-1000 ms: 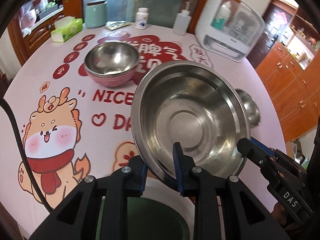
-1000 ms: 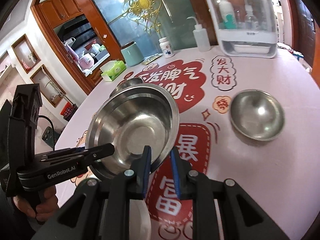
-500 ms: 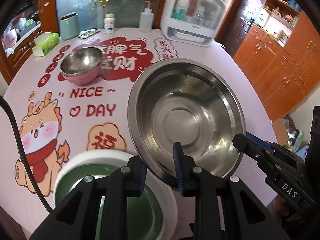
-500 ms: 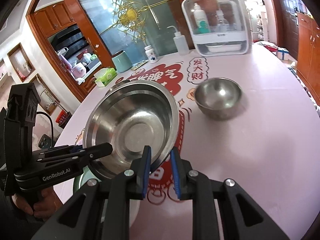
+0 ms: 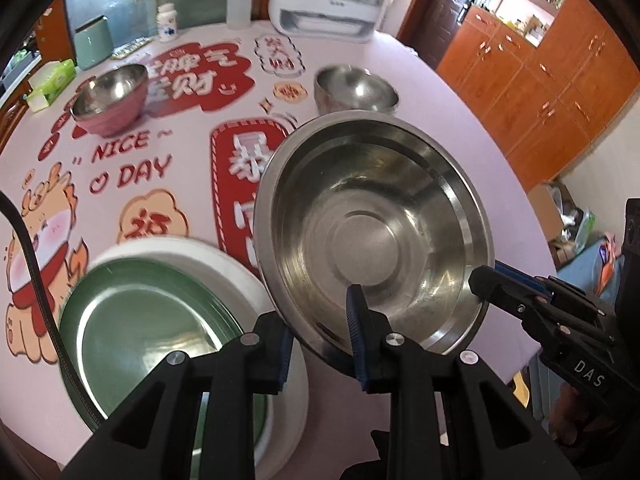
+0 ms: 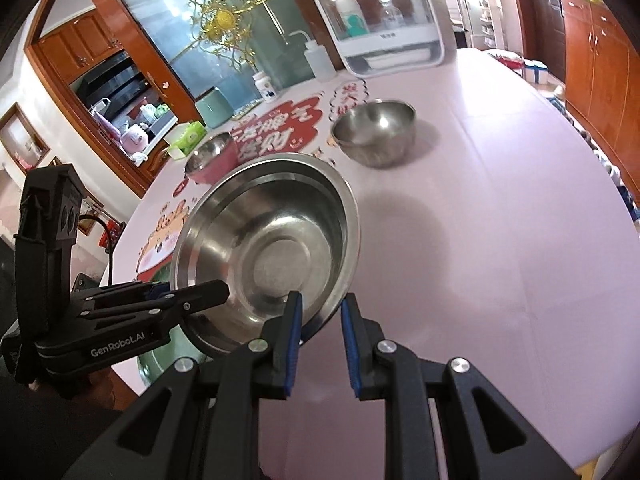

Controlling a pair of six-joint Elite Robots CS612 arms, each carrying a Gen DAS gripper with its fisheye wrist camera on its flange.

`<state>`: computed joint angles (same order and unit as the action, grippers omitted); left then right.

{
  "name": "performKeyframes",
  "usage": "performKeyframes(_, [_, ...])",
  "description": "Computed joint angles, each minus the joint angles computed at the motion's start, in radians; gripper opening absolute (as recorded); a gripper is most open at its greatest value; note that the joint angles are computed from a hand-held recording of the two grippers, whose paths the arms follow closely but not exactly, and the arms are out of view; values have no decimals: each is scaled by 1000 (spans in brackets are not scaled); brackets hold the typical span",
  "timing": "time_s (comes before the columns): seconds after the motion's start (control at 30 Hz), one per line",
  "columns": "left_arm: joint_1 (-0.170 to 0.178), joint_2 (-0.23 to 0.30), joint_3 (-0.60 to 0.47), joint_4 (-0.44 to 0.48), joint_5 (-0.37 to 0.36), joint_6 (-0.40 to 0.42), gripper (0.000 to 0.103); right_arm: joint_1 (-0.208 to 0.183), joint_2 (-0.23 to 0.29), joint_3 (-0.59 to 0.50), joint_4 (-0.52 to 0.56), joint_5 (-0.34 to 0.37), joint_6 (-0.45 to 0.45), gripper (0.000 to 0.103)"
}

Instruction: Organize plates and bowls

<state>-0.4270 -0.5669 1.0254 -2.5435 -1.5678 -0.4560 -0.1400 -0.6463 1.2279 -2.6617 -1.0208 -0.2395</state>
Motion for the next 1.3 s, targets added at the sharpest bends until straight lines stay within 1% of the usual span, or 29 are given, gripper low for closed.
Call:
performKeyframes(0.33, [-15,11,1,74,-42,37,25,-18,-28,73,28,-23,2,19])
performKeyframes(0.7, [-21,32,-16,121,-95,70,25,-32,-42,104,70,-57,35,19])
performKeyframes(0.97, [-28,33,-18,129,-75,98,25,-32,-49,116,55,-68,41,19])
performKeyframes(1.03, [-27,35,-23,138,-74,97,27,-31,-46,109,58,-69,41,19])
performKeyframes(1.07, [-27,35,-25,143,-74,97,27,-31,-46,108,62,-66,37,22])
performKeyframes(1.13, [-26,37,-29,145,-74,99,28,-29,-45,104,72,-74,29,22])
performKeyframes(1.27, [-33,34,-30,143,-29,105,29,-27,-43,93,80,-87,31,23])
performKeyframes(1.3, [-33,32,-27,137,-20,106,32,-28,-42,91,79,-84,35,24])
